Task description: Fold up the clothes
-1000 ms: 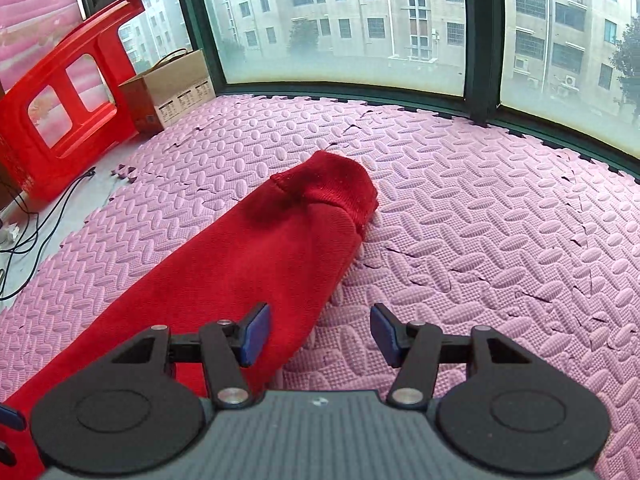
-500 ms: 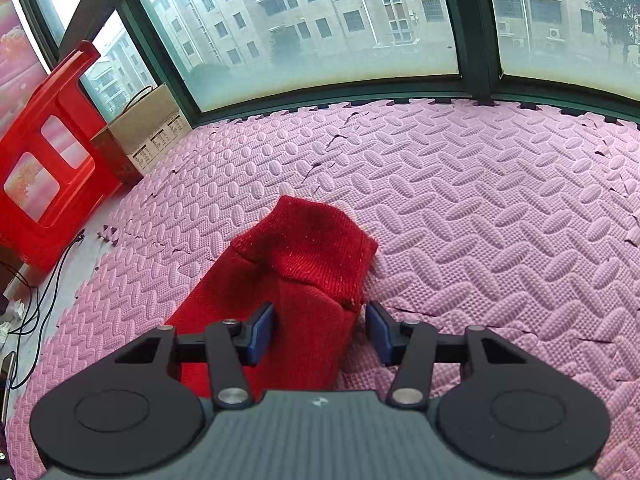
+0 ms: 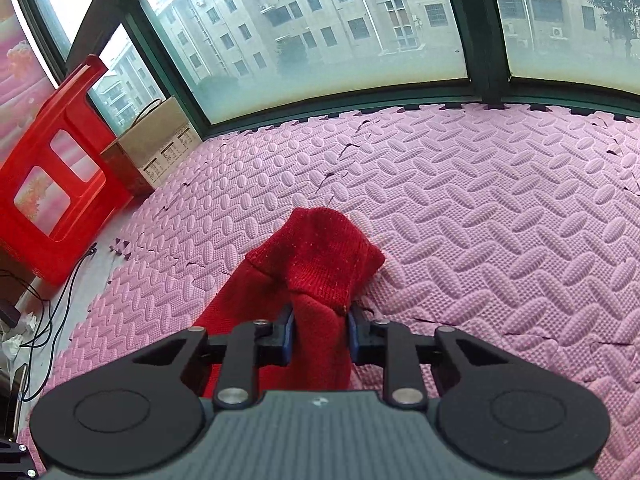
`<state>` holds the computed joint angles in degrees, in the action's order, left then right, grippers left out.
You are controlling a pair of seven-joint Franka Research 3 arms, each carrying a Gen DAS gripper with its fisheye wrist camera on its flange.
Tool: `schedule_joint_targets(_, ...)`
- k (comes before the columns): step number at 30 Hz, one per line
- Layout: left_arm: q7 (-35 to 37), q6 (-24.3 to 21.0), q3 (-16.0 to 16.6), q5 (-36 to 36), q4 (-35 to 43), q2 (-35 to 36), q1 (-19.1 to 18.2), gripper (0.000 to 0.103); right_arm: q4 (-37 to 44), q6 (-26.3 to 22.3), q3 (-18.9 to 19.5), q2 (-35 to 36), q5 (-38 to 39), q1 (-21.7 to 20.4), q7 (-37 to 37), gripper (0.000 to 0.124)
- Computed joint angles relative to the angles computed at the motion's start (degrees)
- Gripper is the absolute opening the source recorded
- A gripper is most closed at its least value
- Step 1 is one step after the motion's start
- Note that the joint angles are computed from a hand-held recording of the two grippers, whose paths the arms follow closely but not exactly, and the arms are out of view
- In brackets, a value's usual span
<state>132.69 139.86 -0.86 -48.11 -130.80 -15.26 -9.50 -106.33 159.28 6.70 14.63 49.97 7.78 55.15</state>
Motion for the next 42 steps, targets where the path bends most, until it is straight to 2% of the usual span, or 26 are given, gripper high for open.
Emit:
schedule_joint_targets(4,1.5,-1.1,-0.5,-0.3,2.3,2.3,-0.4,0.055,0.1,0.6,-0.6,0.3,-2.3,0.8,2.2,0.022)
schedule_joint_targets(6,1.6,-1.8,-1.1,-0.3,3.5,3.5,-0.3,0.051,0.3,0.5,0.0,0.6,-1.1,0.2,2.0,0.025)
schedule_joint_targets(8,1.7,-2.3,-1.6,-0.4,4.4,4.5,-0.1,0.041,0.4,0.3,0.6,0.7,0.6,-0.5,0.3,0.024)
schedule_joint_targets(11,2.1,-2.9,-2.4,-1.2,5.5,5.7,0.2,0.032,0.2,0.0,1.0,0.3,2.8,-1.0,-1.8,0.02)
schedule_joint_targets(20,1.2,-3.9,-5.2,0.2,10.0,11.6,1.7,0.032,-0.3,1.0,1.0,-0.1,5.7,-0.7,-5.4,0.018)
schedule_joint_targets(22,1.7,-3.9,-5.5,-0.4,9.7,11.0,2.2,0.032,-0.5,1.2,1.0,-0.5,6.4,-0.6,-6.3,0.018)
schedule_joint_targets(27,3.5,-4.3,-4.9,-1.7,8.1,8.8,2.7,0.032,-0.8,1.5,1.1,-1.5,9.5,-0.6,-9.3,0.018)
schedule_joint_targets(35,2.1,-5.5,-4.4,-3.2,8.6,10.2,3.9,0.032,-1.5,2.2,0.6,-2.9,11.6,0.3,-11.4,0.017)
schedule_joint_targets(38,3.3,-4.9,-4.0,-3.8,7.6,8.9,4.4,0.032,-1.7,2.0,0.5,-3.8,12.9,0.3,-13.0,0.017)
schedule_joint_targets(42,0.4,-3.6,-3.2,-3.2,6.8,8.5,5.4,0.032,-2.1,1.9,0.2,-4.7,14.5,0.8,-14.8,0.017)
